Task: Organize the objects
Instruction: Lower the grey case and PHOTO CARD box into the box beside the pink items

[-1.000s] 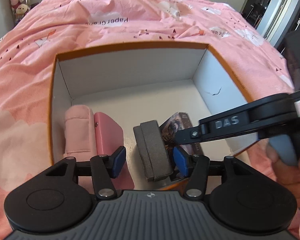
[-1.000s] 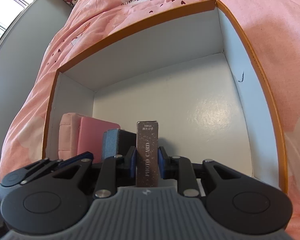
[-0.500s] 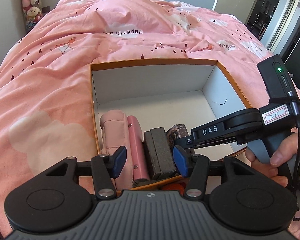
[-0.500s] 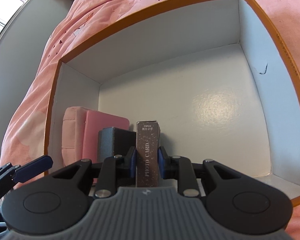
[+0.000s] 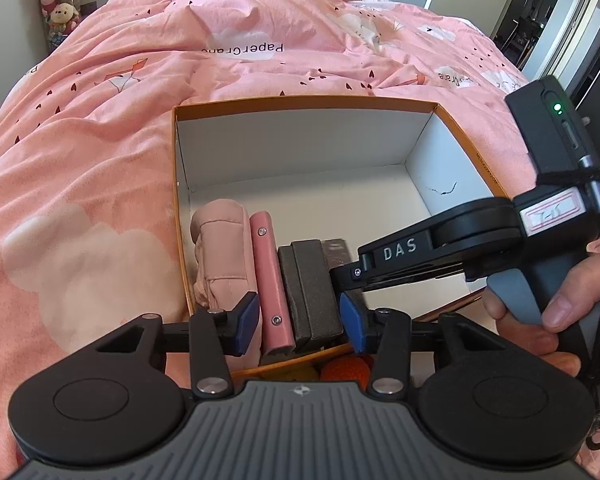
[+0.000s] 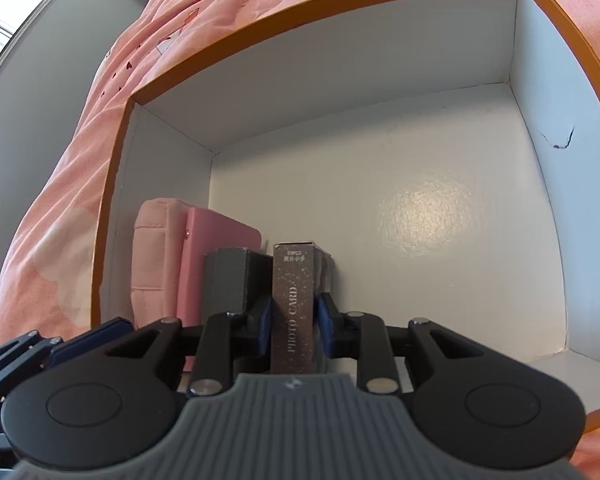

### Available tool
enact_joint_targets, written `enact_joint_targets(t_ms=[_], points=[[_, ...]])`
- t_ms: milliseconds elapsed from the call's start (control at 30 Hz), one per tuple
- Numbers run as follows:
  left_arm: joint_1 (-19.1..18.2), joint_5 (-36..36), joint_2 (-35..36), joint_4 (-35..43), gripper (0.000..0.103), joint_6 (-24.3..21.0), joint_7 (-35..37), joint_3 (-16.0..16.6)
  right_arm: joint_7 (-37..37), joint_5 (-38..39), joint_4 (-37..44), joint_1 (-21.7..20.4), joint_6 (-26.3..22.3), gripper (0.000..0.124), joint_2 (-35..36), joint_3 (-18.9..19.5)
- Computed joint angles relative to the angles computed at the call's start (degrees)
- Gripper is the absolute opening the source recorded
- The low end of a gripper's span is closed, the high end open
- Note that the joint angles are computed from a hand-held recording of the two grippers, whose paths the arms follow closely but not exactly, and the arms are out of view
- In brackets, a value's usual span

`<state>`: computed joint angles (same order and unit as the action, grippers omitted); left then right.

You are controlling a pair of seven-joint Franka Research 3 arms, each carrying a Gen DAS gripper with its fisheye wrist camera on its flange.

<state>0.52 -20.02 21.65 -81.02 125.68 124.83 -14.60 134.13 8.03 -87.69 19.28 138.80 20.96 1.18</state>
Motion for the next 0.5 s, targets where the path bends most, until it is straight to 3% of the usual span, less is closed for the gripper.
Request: enact_joint_targets(t_ms=[200,400,500], points=[[-0.5,1.2,0.1,-0.3,0.047,0.2,-0.8,0.2,-1.2,1.2,-1.1,-0.4,1.2,0.027,-1.1,0.4],[-0.7,2.1,0.6,-0.1,0.042,-0.1,-1.7,0.2,-1.4,0.3,-1.5,-0.1,1.4,0.008,-1.1,0.1],[-0.7,2.2,0.9,0.3,0.039,-0.8,-2.1,0.1,-3.0,1.6,-2.4,-0.6,2.9,0.008,-1.1,0.7]])
